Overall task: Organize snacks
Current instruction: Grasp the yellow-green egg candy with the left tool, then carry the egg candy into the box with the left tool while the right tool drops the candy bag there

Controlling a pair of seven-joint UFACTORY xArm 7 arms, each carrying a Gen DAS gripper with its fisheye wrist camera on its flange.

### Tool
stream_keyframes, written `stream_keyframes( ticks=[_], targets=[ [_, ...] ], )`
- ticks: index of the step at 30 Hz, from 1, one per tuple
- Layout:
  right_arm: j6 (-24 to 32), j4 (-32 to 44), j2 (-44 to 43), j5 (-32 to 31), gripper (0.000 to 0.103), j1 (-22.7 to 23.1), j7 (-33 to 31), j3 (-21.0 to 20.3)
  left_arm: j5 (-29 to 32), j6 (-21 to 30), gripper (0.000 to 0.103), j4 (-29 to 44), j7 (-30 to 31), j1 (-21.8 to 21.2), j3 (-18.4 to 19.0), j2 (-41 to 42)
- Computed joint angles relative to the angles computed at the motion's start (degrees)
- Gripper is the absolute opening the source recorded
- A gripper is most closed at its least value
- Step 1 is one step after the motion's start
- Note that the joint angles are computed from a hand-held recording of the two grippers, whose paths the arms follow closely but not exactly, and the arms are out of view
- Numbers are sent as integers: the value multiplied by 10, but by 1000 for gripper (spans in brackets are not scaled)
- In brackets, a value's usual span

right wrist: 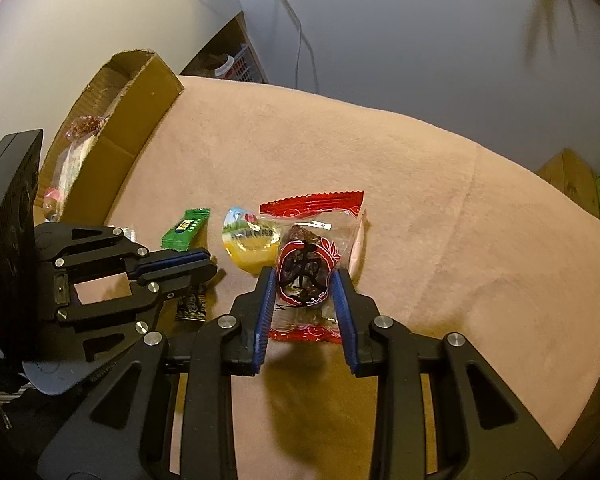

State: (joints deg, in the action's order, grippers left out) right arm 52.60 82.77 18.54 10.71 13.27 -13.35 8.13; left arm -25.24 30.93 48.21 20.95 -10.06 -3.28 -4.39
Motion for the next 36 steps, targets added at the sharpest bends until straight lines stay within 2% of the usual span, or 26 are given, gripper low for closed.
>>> stream_keyframes(
  ticks=[2, 3, 4, 6, 11, 14, 18, 19, 25, 36],
  targets=[
    [-1, 1, 1, 3, 31, -1, 3, 0, -10, -3, 17, 1, 4, -2, 0, -1],
    [-1, 0, 0, 4, 31, -2, 2, 0, -9, -9, 28, 0, 2, -3, -2, -3],
    [-1, -1, -2, 6, 31, -3, 0, 0, 1, -9, 47, 3, -9, -2, -3, 0],
    [1, -5, -6, 11, 31, -8, -6, -1, 20, -7, 63, 19, -38, -2, -7, 14],
    [-4, -17, -15, 15, 31, -12, -6, -4, 45, -24, 63, 37, -68, -2, -13, 36],
    [-7, -25, -23, 19, 31, -16, -8, -5, 80, -22, 63, 56, -81, -3, -17, 56],
    [-12, -32, -30, 21, 31, -21, -7, -8, 135, -18, 45, 76, -108, -6, -21, 80],
    [-12, -34, -31, 22, 31, -22, -7, -8, 142, -23, 43, 70, -109, -6, -22, 77],
    [-17, -41, -36, 24, 31, -23, -6, -9, 114, -22, 37, 55, -75, 1, -22, 61],
    [-18, -40, -51, 28, 31, -18, -10, -4, 38, -7, 37, 26, -29, 9, -3, 1]
  ],
)
